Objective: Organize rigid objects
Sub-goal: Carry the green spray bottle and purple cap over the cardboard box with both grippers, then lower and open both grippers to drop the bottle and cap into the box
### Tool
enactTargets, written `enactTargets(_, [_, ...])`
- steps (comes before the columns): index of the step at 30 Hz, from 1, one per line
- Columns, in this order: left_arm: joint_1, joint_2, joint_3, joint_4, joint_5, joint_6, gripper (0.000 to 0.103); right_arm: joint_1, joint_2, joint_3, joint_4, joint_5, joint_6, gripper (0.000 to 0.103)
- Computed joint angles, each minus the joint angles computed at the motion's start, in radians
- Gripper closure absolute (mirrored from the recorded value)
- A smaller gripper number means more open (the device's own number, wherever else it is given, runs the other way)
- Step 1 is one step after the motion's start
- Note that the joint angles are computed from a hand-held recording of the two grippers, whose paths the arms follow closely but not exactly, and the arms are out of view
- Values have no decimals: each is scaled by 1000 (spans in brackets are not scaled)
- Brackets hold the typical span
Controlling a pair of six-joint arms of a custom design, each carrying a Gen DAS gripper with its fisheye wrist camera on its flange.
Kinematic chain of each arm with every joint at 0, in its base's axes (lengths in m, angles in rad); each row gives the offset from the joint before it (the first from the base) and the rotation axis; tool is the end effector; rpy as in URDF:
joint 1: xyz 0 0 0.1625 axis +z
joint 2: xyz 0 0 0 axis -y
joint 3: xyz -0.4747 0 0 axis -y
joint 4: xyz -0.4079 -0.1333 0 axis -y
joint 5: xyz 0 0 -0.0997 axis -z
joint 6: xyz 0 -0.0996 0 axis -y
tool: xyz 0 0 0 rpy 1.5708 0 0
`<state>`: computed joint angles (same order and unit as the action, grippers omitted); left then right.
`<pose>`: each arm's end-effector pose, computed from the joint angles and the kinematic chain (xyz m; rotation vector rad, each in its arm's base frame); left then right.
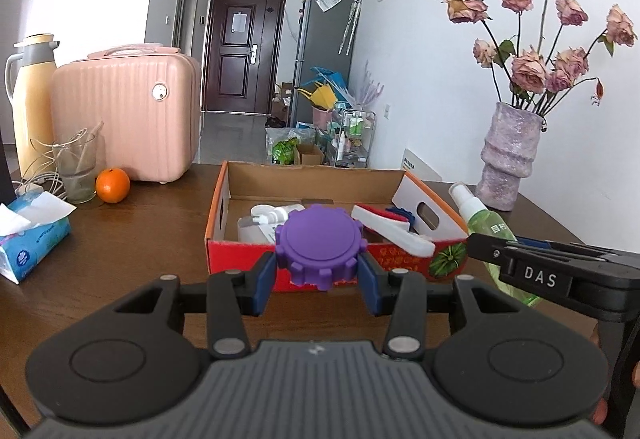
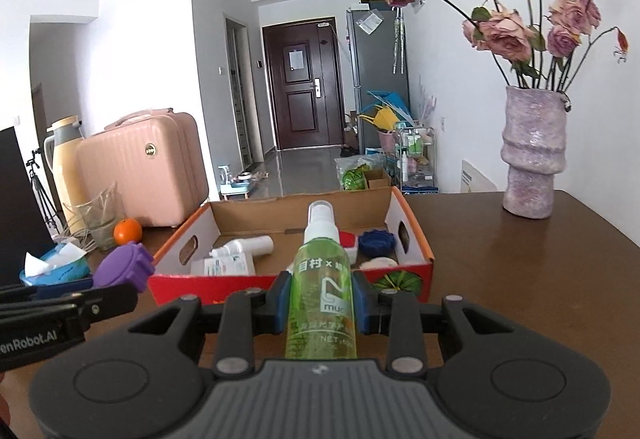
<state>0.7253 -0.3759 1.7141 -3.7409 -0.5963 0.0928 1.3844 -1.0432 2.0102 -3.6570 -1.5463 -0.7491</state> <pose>-0.3389 -0.5887 -0.0241 0.5309 2.1766 -1.3210 0.0215 -0.6184 0.2831 0.6645 -2.2347 1.3163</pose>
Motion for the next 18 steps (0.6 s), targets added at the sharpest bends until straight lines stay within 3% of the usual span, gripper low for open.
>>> enactTargets(18, [90,87,-270,97,-22,77,59,10,122,-248,132,-2,40,72])
